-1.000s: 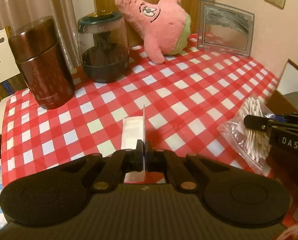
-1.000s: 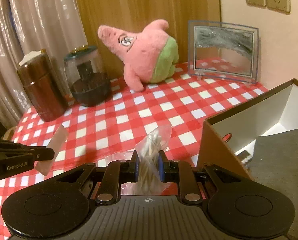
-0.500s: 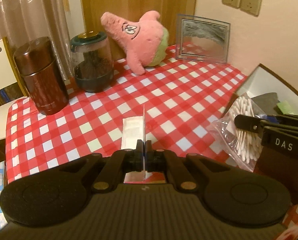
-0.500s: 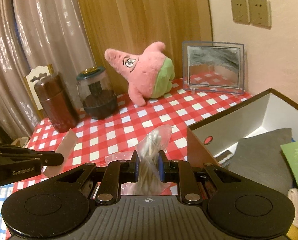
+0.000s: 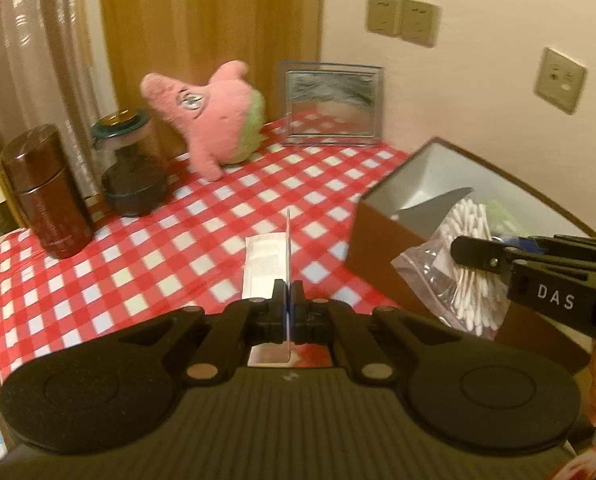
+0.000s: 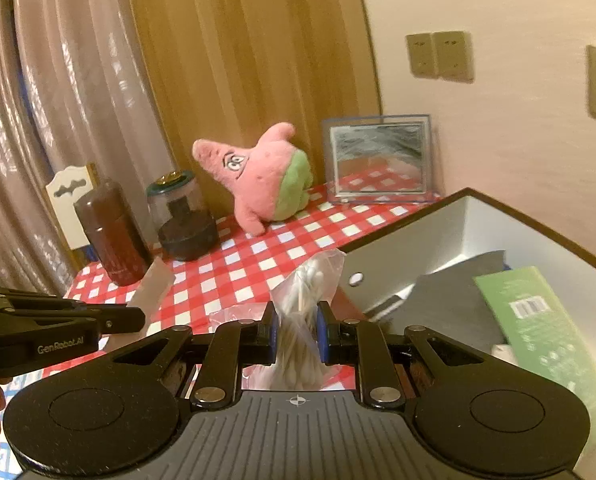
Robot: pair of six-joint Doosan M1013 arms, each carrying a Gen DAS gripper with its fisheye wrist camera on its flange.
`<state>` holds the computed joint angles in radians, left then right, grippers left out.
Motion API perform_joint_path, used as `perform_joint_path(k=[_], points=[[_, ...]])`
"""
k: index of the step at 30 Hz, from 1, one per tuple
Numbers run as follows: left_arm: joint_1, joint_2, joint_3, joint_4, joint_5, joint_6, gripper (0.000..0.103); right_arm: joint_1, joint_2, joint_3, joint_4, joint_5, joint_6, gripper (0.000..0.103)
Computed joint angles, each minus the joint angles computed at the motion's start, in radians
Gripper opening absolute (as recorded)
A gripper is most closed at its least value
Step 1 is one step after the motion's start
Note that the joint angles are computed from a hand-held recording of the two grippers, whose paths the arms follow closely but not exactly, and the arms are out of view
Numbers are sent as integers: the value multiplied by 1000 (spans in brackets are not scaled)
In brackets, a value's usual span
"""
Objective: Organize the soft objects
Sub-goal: 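Grasp the white paper item with the left tool while the right tool lifts the swab bag, then lower both tools into the box and open them to drop paper and swabs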
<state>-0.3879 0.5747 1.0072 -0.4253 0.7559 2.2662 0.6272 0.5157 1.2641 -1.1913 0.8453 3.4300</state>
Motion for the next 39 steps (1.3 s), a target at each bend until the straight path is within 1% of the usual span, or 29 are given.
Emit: perform_joint_path(k=[4, 8, 15, 19, 23, 25, 26, 29, 33, 39], points=[[-13, -31, 46, -74, 9, 80, 1, 20, -40, 56, -25, 39, 58, 19], [-34, -47, 71, -134, 35, 149, 1, 39, -79, 112, -37, 104, 110, 19], [-86, -44, 68, -223, 99, 247, 1, 64, -138, 204, -40, 248, 208, 19], [-116, -32, 50, -249, 136, 269, 1, 67, -163, 245, -28, 297, 244, 19], [-139, -12, 22, -248, 168, 264, 1, 61, -184, 280, -17, 308, 272, 19], [-146, 7, -6, -240, 206, 245, 3, 57, -188, 290, -13, 307, 276, 19], [-148, 17, -20, -239, 223, 239, 4, 54, -191, 295, -10, 306, 280, 19], [-157, 43, -54, -209, 250, 197, 13, 47, -198, 311, -2, 294, 288, 19], [-166, 60, -75, -160, 243, 161, 15, 33, -198, 316, 12, 272, 287, 19], [-162, 77, -103, -124, 257, 101, 17, 20, -201, 326, 29, 233, 288, 19]])
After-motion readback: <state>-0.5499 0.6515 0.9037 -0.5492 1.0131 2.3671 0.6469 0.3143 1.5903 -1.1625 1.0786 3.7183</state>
